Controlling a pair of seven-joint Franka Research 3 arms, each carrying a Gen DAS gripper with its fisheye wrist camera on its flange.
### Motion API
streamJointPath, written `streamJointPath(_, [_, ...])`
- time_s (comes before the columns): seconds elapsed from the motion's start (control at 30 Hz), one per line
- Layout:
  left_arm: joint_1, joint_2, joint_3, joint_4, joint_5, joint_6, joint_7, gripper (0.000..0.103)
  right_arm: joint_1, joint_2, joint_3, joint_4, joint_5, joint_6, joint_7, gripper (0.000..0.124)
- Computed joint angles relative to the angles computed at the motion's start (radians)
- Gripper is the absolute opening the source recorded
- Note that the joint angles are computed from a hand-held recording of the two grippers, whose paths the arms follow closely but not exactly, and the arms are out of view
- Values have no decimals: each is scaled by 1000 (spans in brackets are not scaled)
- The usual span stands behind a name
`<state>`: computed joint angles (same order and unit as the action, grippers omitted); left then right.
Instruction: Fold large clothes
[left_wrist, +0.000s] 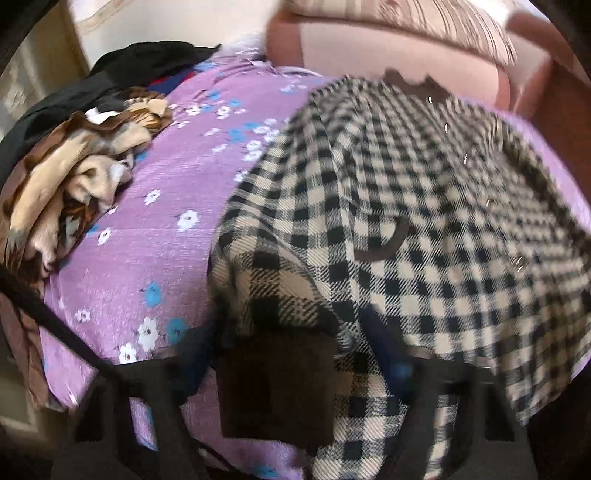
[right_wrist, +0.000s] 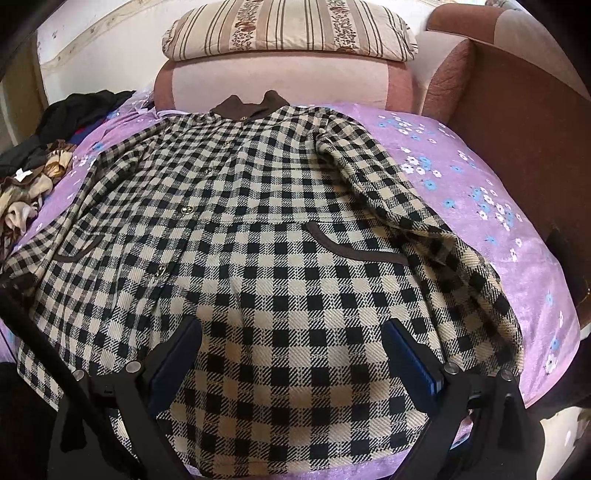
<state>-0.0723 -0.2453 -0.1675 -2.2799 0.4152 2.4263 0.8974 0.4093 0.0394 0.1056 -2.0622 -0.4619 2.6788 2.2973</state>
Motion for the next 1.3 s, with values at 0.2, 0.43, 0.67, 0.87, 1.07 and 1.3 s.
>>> streamJointPath(0.2, [67,19,31,52,32,-50,-114,7,0,-5,-1,0,-39,-25,19,100])
streamJointPath(0.43, [192,2,83,100,117,-90,-289,9,3,13,1,14,-41,-44,17,100])
streamJointPath(0.67, [213,-34,80,77,106,-85,-391,43,17,30,-5,24,-9,-37,-29,100])
streamJointPath(0.87, [163,-107,52,29,70,-50,-358,56,-24,-14,-26,-13,109,9,-105,100])
streamJointPath(1.07, [92,-129,8,9,62,16,-311,65,-150,-127,-53,-98,168,37,-85,100])
streamJointPath(1.3, [9,-76,-11,34,-30,52,-256,65,-243,-132,-94,-123,418,8,-225,100])
